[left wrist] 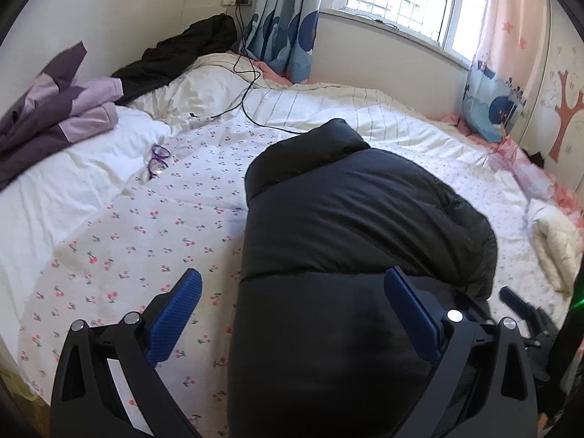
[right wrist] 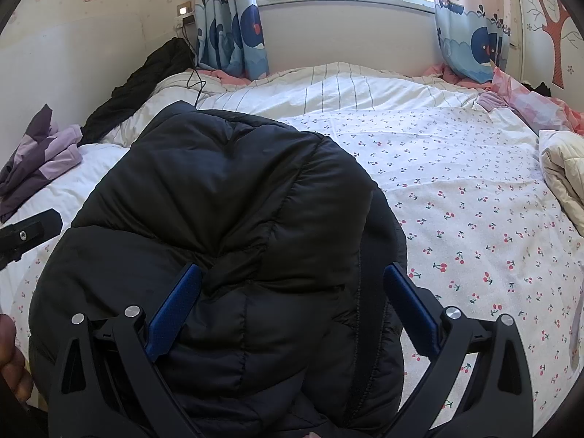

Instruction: Fold large clothes

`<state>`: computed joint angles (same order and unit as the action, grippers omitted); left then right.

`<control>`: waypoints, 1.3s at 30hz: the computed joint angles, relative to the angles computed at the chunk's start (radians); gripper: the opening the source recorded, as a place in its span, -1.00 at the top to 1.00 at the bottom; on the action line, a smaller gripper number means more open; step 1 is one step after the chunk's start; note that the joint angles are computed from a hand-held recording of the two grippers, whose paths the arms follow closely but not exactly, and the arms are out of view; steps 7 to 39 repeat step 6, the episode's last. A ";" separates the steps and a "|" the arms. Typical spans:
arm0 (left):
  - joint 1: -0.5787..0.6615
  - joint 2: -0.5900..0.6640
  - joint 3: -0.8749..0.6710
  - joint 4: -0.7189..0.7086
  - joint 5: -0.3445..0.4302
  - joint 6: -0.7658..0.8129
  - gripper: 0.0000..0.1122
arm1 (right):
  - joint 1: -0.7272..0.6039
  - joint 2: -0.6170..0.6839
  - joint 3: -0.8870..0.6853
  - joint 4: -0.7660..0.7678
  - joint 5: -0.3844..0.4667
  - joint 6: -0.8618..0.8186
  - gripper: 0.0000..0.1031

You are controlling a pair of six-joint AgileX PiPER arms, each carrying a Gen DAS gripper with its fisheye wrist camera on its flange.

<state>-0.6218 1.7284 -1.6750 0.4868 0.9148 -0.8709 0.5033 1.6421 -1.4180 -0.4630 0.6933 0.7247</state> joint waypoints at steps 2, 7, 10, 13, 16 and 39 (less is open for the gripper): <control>-0.008 0.005 -0.007 0.014 0.012 0.009 -0.71 | 0.004 -0.003 0.002 -0.013 0.002 0.012 -0.87; -0.001 0.006 -0.010 -0.009 0.009 0.033 -0.71 | 0.013 -0.005 0.004 -0.031 0.007 0.029 -0.87; -0.001 0.006 -0.010 -0.009 0.009 0.033 -0.71 | 0.013 -0.005 0.004 -0.031 0.007 0.029 -0.87; -0.001 0.006 -0.010 -0.009 0.009 0.033 -0.71 | 0.013 -0.005 0.004 -0.031 0.007 0.029 -0.87; -0.001 0.006 -0.010 -0.009 0.009 0.033 -0.71 | 0.013 -0.005 0.004 -0.031 0.007 0.029 -0.87; -0.001 0.006 -0.010 -0.009 0.009 0.033 -0.71 | 0.013 -0.005 0.004 -0.031 0.007 0.029 -0.87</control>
